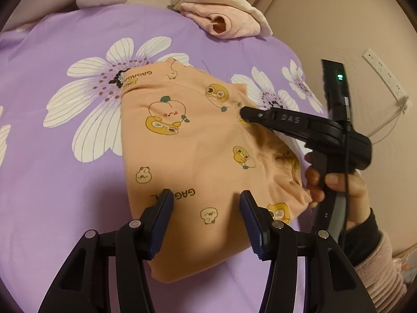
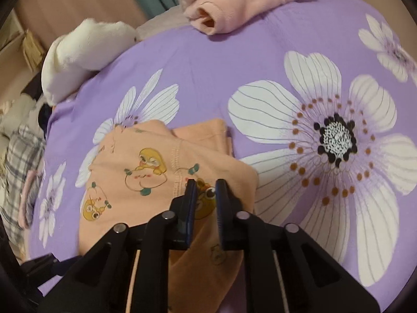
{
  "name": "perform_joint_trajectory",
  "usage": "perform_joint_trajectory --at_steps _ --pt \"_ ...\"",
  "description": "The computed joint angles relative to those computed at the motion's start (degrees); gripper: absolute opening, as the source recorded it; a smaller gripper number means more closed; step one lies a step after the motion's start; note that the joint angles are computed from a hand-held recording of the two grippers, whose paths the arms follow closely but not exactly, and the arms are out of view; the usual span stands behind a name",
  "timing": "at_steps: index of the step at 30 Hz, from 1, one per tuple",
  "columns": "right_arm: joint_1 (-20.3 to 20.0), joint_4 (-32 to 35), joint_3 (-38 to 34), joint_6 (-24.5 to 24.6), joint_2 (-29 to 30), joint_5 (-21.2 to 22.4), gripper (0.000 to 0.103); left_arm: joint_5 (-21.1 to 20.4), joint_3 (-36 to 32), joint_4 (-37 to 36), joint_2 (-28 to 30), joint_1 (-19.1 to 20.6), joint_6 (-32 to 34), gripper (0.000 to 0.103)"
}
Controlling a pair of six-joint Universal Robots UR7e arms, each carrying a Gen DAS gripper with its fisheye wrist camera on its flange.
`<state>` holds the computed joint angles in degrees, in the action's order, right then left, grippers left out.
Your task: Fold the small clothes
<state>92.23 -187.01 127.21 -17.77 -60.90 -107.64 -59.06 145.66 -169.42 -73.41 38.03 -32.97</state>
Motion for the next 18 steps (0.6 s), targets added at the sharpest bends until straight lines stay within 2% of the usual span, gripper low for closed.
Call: perform_joint_trajectory --at_steps 2,3,4,10,15,18 --pt "0.3 -0.3 0.8 -0.1 -1.1 0.1 0.014 0.1 -0.1 -0.1 0.2 0.1 0.2 0.053" --pt "1.0 -0.9 1.5 -1.2 -1.9 -0.3 0.019 0.2 -0.1 -0.1 0.3 0.0 0.2 0.053" --pt "1.7 -1.5 2.3 -2.4 -2.6 -0.6 0.019 0.2 -0.1 -0.1 0.3 0.1 0.3 0.053" --pt "4.1 -2.0 8.1 -8.1 -7.7 1.6 0.019 0.9 -0.1 0.1 0.4 -0.3 0.0 0.053" --pt "5.6 -1.8 12.1 -11.6 -9.6 1.9 0.019 1.6 0.0 0.5 0.5 -0.8 -0.4 0.053" --pt "5.7 -1.1 12.8 -12.3 -8.8 1.4 0.019 1.7 -0.1 0.6 0.6 -0.8 -0.7 0.053"
